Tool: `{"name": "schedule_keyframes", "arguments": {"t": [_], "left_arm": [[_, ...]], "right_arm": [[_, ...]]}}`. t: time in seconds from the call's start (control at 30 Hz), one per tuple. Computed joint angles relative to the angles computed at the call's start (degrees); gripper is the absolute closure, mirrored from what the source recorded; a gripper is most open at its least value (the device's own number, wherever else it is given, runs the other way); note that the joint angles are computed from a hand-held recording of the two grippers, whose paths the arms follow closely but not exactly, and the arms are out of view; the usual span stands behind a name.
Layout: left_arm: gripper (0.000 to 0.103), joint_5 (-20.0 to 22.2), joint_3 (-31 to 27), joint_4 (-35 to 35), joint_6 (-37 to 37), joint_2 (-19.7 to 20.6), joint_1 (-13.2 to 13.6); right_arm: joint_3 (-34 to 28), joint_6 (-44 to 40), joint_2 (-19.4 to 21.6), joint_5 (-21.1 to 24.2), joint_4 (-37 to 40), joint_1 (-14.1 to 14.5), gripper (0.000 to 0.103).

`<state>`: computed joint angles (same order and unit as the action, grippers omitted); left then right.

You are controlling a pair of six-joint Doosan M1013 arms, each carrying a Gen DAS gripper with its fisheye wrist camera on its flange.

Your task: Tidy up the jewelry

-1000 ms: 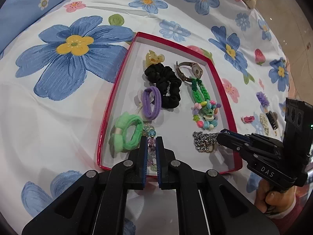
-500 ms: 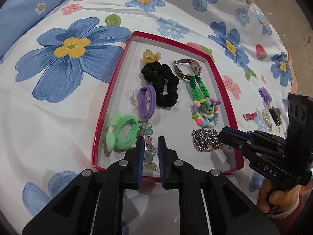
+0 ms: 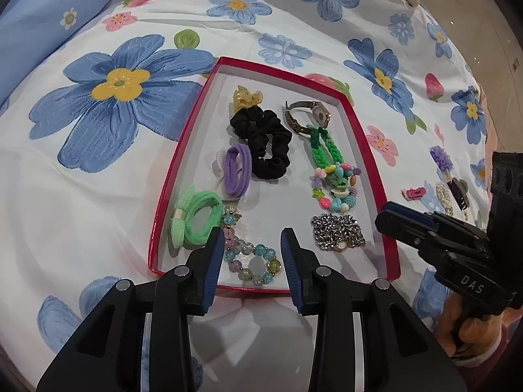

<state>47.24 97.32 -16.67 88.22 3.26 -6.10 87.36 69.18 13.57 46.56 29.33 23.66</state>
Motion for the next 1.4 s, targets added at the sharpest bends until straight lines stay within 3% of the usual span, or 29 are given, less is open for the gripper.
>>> {"name": "schedule_keyframes", "arguments": {"t": [0.07,0.13,0.23,0.33,0.43,1.13,1.3,1.4], "left_arm": [[0.062,-0.19,0.09,0.68,-0.61,-0.31,-0.22],[0.046,-0.82,0.50,1.19,-1.63,-1.01,-0.34],[0.029,-1.74,1.22,0.95,-3.03,-2.11,-0.14],[0.021,-2.57,2.05,0.92,-4.85,-3.31,-0.16],[0.018,-3.34,2.80,2.54,-7.12,-4.46,-0.77],[0.009,-4.67,6.65,12.90,-16.81,-10.12,-5.34],[0.008,-4.06,6.05,19.82,-20.84,-11.14,-6.84],[0.002,-4.35,5.34,25.92,-24.82,-11.79,-7.90]], "right_arm": [[0.36,-0.63,-0.46,-0.57,0.94,-0.16,0.074],[0.79,-1.16,-0.94,-1.36,1.76,-0.36,0.065],[1.68,-2.14,-1.80,-2.85,3.45,-0.70,0.061],[2.51,-3.08,-2.49,-3.70,5.24,-0.99,0.051],[3.81,-4.11,-3.33,-5.12,6.99,-1.22,0.038],[10.24,-5.38,-9.04,-11.44,9.96,-2.07,0.022],[9.20,-5.41,-9.85,-11.46,8.46,-1.92,0.021],[8.46,-6.24,-10.67,-12.22,7.50,-1.43,0.011]]}}
